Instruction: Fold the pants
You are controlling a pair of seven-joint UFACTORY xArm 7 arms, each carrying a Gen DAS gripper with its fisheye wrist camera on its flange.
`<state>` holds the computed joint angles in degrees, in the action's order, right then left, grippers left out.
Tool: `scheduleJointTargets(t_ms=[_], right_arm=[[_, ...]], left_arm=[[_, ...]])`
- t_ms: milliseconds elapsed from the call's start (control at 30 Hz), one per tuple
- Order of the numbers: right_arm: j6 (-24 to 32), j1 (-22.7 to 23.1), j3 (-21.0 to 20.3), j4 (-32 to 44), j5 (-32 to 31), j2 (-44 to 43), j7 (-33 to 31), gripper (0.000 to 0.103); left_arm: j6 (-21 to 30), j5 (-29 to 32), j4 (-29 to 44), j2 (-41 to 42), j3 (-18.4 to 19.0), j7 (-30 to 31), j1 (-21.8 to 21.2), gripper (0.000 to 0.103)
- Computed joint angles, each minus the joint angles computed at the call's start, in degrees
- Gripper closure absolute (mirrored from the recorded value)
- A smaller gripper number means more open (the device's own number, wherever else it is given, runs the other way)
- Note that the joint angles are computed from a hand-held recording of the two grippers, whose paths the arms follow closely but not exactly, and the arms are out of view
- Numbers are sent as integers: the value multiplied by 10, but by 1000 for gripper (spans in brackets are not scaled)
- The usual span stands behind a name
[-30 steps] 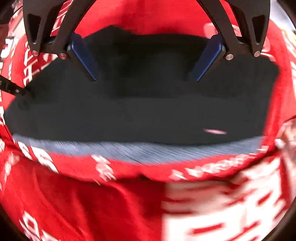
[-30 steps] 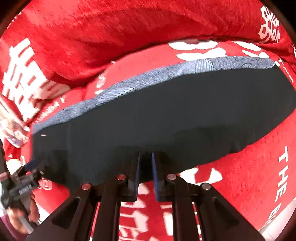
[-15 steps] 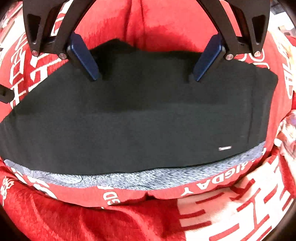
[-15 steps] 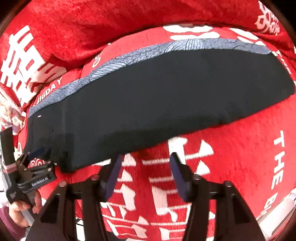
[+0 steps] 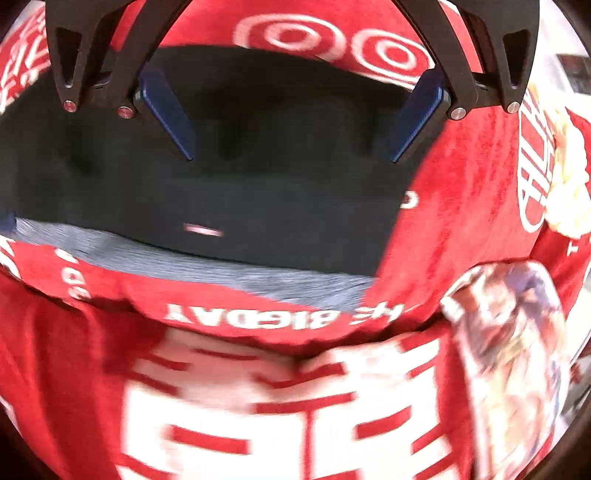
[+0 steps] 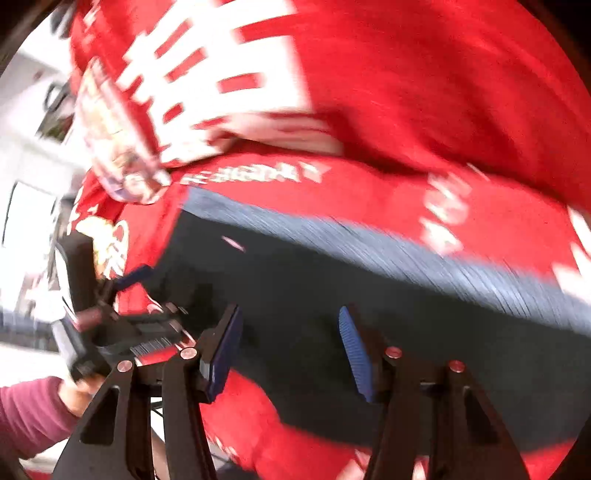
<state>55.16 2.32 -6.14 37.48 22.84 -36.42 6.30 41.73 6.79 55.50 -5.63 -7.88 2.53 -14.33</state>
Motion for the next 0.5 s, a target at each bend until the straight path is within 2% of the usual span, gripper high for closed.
scheduleJointTargets(t_ms=[100, 233, 367, 500], right_arm=[[-40, 49, 3, 104, 34, 153, -66, 44], [-53, 61, 30, 230, 83, 308, -131, 44], [-63, 52, 74, 329, 80, 428, -139, 44], [-54, 47, 105, 396, 32, 503, -134, 44]], left_arm=[[8, -16, 0, 21, 17, 12, 15, 0], [-54, -38, -51, 4, 25, 54, 24, 0], [-82, -66, -75, -8, 27, 71, 27, 0], [-97, -88, -85, -14, 29, 89, 29, 0]])
